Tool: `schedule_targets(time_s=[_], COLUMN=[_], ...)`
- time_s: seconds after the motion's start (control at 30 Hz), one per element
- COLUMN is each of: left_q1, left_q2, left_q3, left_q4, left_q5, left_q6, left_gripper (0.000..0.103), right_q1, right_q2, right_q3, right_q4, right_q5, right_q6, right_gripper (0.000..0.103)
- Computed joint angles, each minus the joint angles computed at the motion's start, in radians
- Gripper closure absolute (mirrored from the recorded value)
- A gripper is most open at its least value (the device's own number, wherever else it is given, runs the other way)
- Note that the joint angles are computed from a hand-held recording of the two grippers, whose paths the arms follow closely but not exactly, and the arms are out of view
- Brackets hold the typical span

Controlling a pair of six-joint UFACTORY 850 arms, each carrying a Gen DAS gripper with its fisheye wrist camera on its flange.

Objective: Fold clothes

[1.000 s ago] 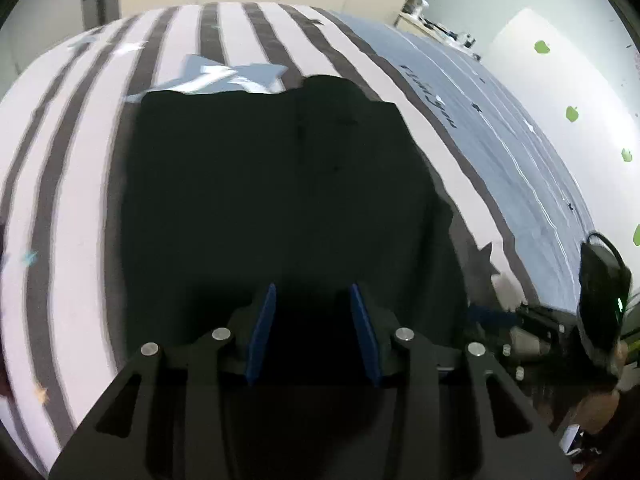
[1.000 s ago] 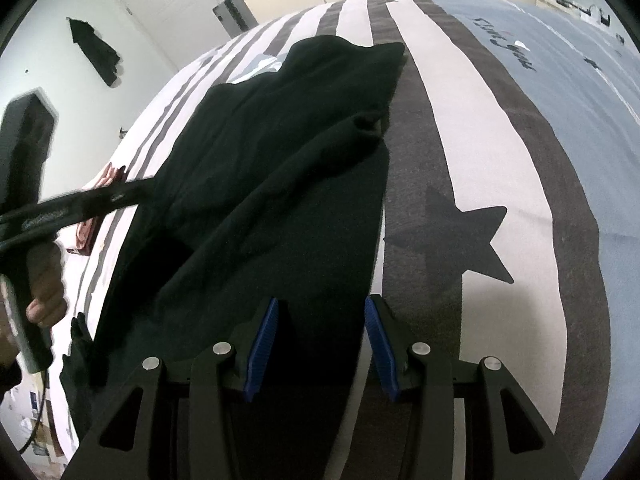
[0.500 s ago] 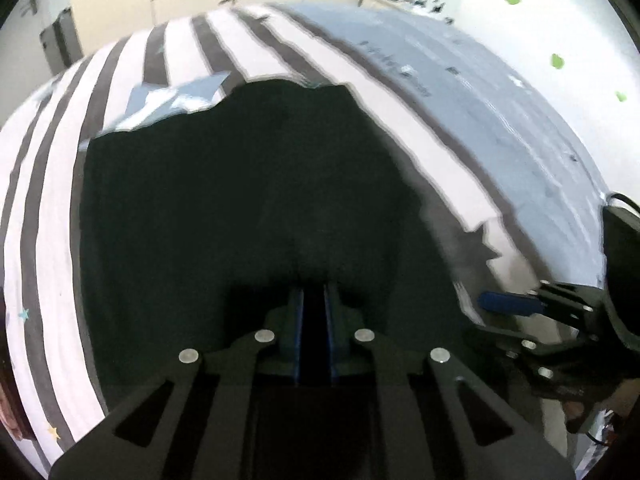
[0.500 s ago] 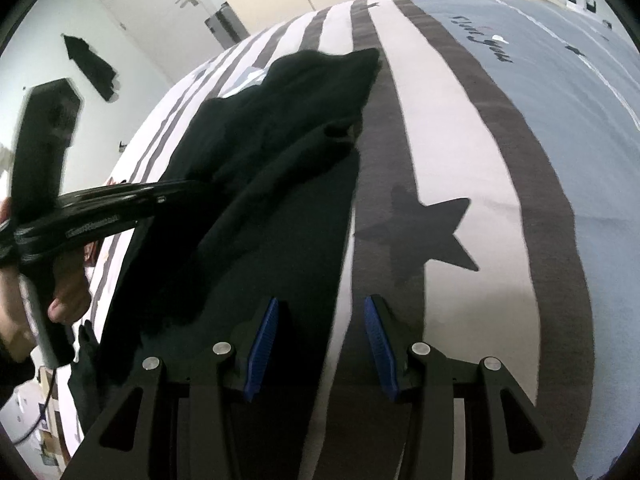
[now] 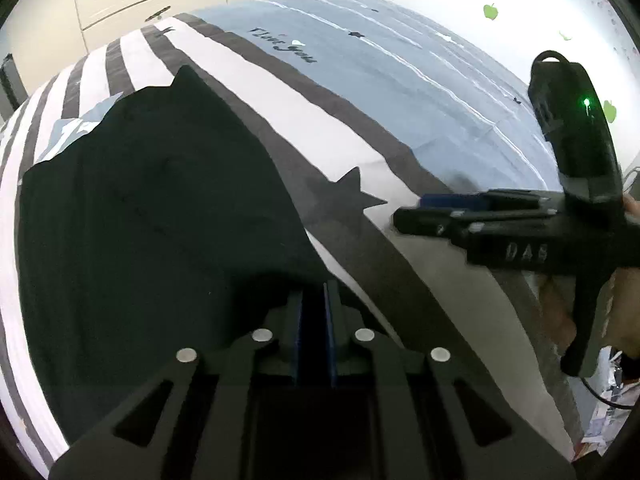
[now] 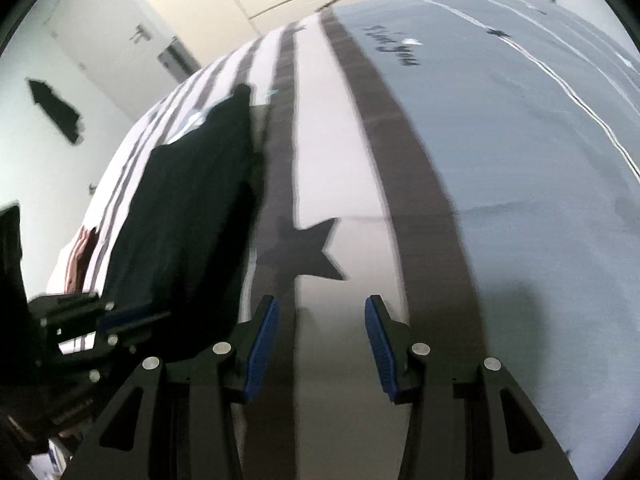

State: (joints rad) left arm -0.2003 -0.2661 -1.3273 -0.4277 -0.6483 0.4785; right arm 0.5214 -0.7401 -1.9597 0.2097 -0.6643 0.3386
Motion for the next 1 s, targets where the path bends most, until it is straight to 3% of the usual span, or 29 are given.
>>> schedule_targets(time_s=[0.13, 0.2, 0.33, 0.57, 0.63, 0.67, 0.7, 0.87, 1.0], left_q1=[0.084, 0.127, 0.218, 0.201, 0.182, 0.171, 0.157, 0.099, 0.027], left_q2=[0.019, 0.012, -0.068, -0.26, -0.293, -0.307, -0.314, -0.347, -0.417], left_q3=[-0.002, -0.014, -0.085, -0.283, -0.329, -0.351, -0.369, -0.495, -0.641], left_q4=[-0.214, -0.271, -0.378, -0.225, -0.177, -0.141, -0.095, -0.127, -0.158], left_q5=[0.0, 0.014, 0.009, -0.039, -0.067, -0.076, -0.072, -0.08, -0.155], left_q6=[0.095, 0.086, 0.0, -0.155, -0.174, -0.189, -0.209, -0.151, -0.104], left_gripper=[0.083, 0.072, 0.065, 0.064, 0.076, 0.093, 0.101, 0.101, 0.101], right_q1=[-0.008, -0.004, 0.009, 0.033, 0.034, 0.034, 0.033, 0.023, 0.006], right_q2=[0.008, 0.008, -0.015, -0.066, -0.069, -0.069, -0.068, -0.037, 0.004], right_q3=[0.008, 0.006, -0.036, -0.127, -0.134, -0.134, -0.132, -0.083, -0.014], right_q4=[-0.009, -0.005, 0.006, 0.029, 0.032, 0.032, 0.032, 0.019, 0.007], right_q5=[-0.008, -0.01, -0.022, -0.049, -0.052, -0.053, -0.053, -0.039, -0.02], right_q6=[0.0, -0.018, -0.049, -0.089, -0.093, -0.094, -0.093, -0.065, -0.019], right_gripper=[0.062, 0.062, 0.062, 0.062, 0.062, 0.062, 0.062, 0.062, 0.062])
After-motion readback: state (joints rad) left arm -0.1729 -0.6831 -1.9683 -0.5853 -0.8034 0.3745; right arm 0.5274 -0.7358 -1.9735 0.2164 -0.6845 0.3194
